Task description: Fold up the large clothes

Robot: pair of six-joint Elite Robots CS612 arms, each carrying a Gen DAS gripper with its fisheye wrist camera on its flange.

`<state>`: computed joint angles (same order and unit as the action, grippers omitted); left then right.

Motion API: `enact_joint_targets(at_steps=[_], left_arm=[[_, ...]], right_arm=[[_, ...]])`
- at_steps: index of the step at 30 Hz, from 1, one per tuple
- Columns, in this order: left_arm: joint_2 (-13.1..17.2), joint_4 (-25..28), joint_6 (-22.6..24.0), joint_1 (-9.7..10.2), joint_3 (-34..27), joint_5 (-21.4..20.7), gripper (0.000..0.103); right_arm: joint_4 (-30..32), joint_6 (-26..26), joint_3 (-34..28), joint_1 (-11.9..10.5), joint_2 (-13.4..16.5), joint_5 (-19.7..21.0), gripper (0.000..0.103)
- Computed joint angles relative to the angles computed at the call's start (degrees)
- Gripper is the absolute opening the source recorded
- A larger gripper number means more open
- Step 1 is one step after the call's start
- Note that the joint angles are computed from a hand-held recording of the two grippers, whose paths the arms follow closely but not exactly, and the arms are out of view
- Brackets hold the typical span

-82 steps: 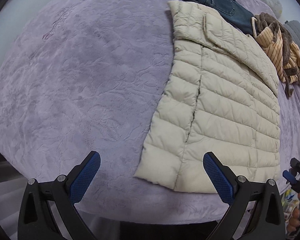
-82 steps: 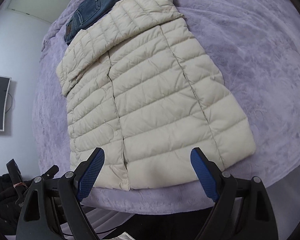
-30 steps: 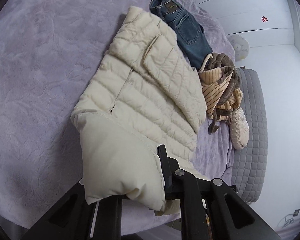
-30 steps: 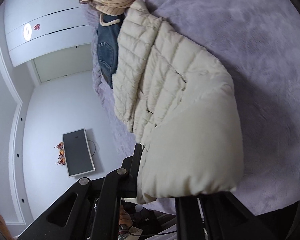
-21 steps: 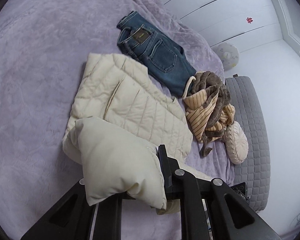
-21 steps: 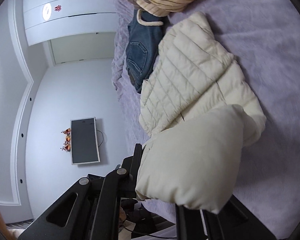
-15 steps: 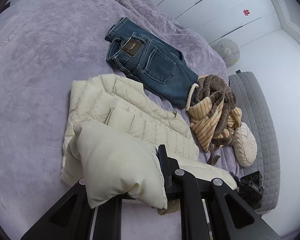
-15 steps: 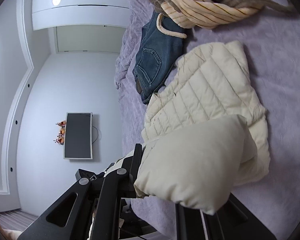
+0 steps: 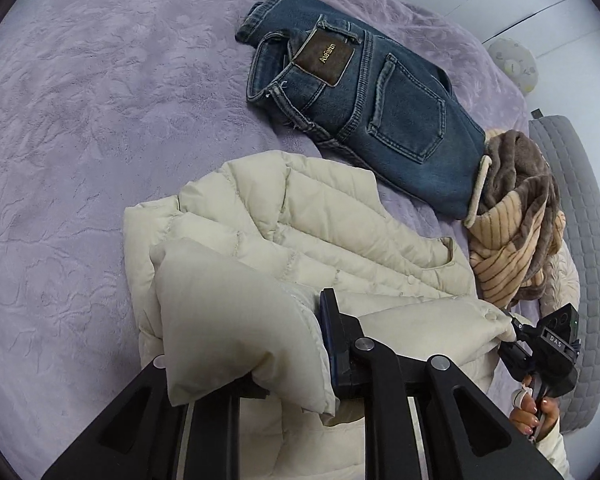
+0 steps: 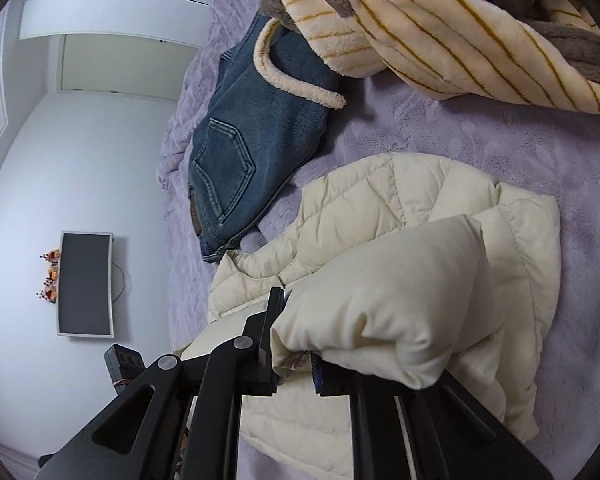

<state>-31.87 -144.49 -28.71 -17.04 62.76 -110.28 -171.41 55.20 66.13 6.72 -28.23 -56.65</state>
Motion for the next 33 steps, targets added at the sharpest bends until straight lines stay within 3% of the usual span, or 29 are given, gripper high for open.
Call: enact_joint_targets(at_steps=[2,3,4,5,6,7,8,14,16,17,18,20,23,27,33], left_arm=[[-0.6,-1.2,1.6,-0.22,0.7,1.4,0.023],[-1.2,-1.8,2.6,-0.4,1.4,2.5,0.042],[-1.9,-3.0,3.4,-0.65,2.4,4.1,0.083],[-2.9,-4.6,4.1,-1.16,3.8,7.7,0.102],[-4.0,-7.2,5.2,-1.78,5.5,12.3,0.103],[-4.6,-8.1,7.3,-2.11,6.2,14.7,0.103],[-5.0,-7.4,9.1,-2.18,6.3,15.5,0.103],[-6.6,-7.8,10.5,-2.67,8.0,22.0,0.102],[-6.4,-8.2,11.1,-2.33,8.0,19.6,0.085],[-6.1,-7.3,11.6,-2.37,7.6,19.0,0.081],[-5.6,-6.5,12.1,-2.48,6.9,18.6,0.076],[-4.4,-5.2,12.4,-2.78,5.4,17.8,0.06],[-1.9,-3.6,11.6,-3.15,2.1,17.2,0.056],[1.9,-1.1,10.2,-3.79,-2.6,20.7,0.056],[5.1,-0.3,7.5,-3.48,-6.7,20.5,0.056]], right_arm=[[1.6,-0.4,-0.5,0.1,0.1,-0.8,0.013],[1.9,-0.6,-0.6,0.1,0.1,-0.9,0.014],[2.2,-1.1,-0.7,0.1,0.0,-0.9,0.015],[3.0,-2.1,-0.7,0.2,-0.3,-1.3,0.022],[4.1,-3.2,-0.8,0.3,-0.6,-2.0,0.038],[4.8,-4.0,-0.7,0.3,-0.9,-2.6,0.05],[5.0,-4.5,-0.6,0.3,-1.2,-3.0,0.069],[5.1,-7.3,1.0,0.4,-3.3,-4.8,0.07],[6.7,-10.6,2.2,0.8,-4.7,-7.6,0.069],[8.5,-12.7,2.5,1.1,-5.4,-9.8,0.057],[10.4,-15.0,2.5,1.4,-5.7,-11.7,0.033],[15.3,-19.6,1.5,1.9,-5.9,-15.7,0.019],[18.5,-21.9,-0.3,2.2,-4.7,-18.2,0.018],[20.6,-22.9,-3.7,2.3,-2.0,-20.9,0.018],[21.0,-19.9,-7.5,1.9,1.7,-23.6,0.014]])
